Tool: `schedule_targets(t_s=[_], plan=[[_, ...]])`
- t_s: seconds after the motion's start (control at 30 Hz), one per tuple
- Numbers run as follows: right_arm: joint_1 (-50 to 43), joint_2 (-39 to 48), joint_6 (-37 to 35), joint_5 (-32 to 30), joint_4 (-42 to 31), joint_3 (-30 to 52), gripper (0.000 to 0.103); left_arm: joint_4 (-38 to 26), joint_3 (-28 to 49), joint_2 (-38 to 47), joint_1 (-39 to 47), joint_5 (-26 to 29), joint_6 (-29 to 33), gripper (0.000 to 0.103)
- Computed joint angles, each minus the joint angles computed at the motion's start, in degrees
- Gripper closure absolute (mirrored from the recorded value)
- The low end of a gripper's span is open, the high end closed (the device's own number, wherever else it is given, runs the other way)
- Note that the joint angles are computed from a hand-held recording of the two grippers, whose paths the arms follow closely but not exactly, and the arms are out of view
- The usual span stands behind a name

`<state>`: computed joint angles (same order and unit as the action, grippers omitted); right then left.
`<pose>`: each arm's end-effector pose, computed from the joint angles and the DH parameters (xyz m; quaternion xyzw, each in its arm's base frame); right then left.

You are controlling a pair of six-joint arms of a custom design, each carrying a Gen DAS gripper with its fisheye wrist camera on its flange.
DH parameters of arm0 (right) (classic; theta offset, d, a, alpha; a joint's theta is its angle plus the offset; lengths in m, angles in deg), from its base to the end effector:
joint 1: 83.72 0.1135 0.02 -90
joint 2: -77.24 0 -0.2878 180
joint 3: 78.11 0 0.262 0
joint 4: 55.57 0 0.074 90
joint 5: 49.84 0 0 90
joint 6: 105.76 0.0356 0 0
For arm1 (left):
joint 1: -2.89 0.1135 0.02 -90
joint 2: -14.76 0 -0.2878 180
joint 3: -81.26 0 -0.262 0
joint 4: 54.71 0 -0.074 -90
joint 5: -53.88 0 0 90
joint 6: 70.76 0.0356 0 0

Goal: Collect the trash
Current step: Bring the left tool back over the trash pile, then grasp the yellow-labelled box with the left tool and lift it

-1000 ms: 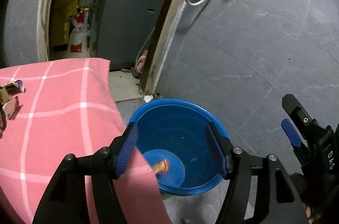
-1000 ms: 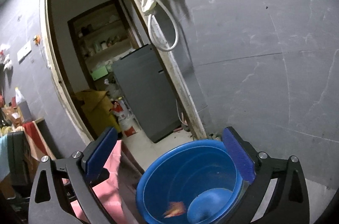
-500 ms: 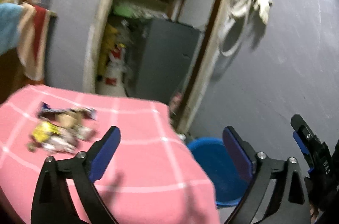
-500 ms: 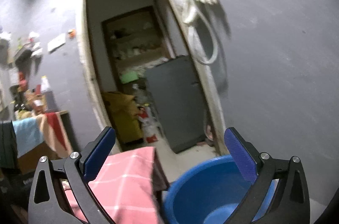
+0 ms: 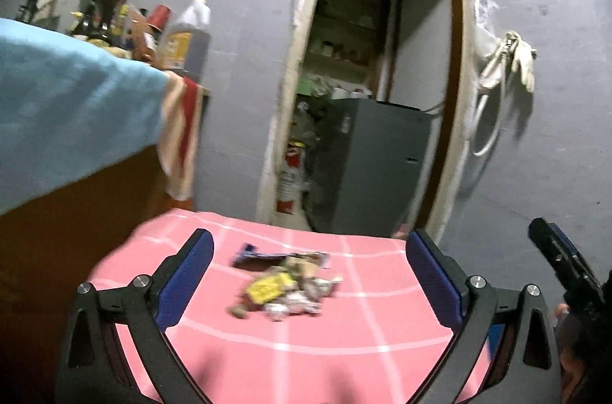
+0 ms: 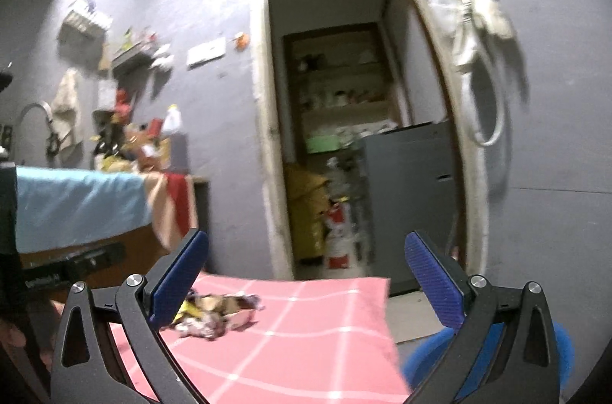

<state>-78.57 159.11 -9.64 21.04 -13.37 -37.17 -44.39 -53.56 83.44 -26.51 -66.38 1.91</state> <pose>0.2827 0.0372 0.2291 -0.1129 0.6905 0.1848 0.6902 0.2333 -0.1108 0.2532 -0.0817 0.7693 -0.0501 0.6317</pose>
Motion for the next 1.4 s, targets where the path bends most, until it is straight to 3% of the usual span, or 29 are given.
schedule_targets(t_s=[0.27,0.53,0.73,0.9,1.23,1.4], plan=[[9.32,8.04,-5.39,2.54,-11.07,10.03,0.0,-4.72,-3.56,-4.21,8.33,3.48,0.74,0.005],[11.43,17.34,-5.5,3.3,-31.06,25.1,0.0,-9.47,-1.65,1.51,15.55,12.3,0.68,0.005],[10.84,24.15,-7.07,2.73,-45.65,36.4,0.001,-15.31,5.06,9.16,18.57,19.0,1.56,0.005],[10.97,29.64,-10.58,0.53,-57.97,46.22,0.028,-20.91,11.92,16.12,20.04,23.91,3.24,0.017],[12.87,38.48,-17.33,-1.45,-73.64,60.01,0.053,-24.6,19.98,24.07,20.85,29.62,5.25,0.032],[12.86,41.14,-18.81,-3.72,-79.0,64.27,0.064,-25.77,22.27,26.1,20.79,30.93,6.17,0.05]])
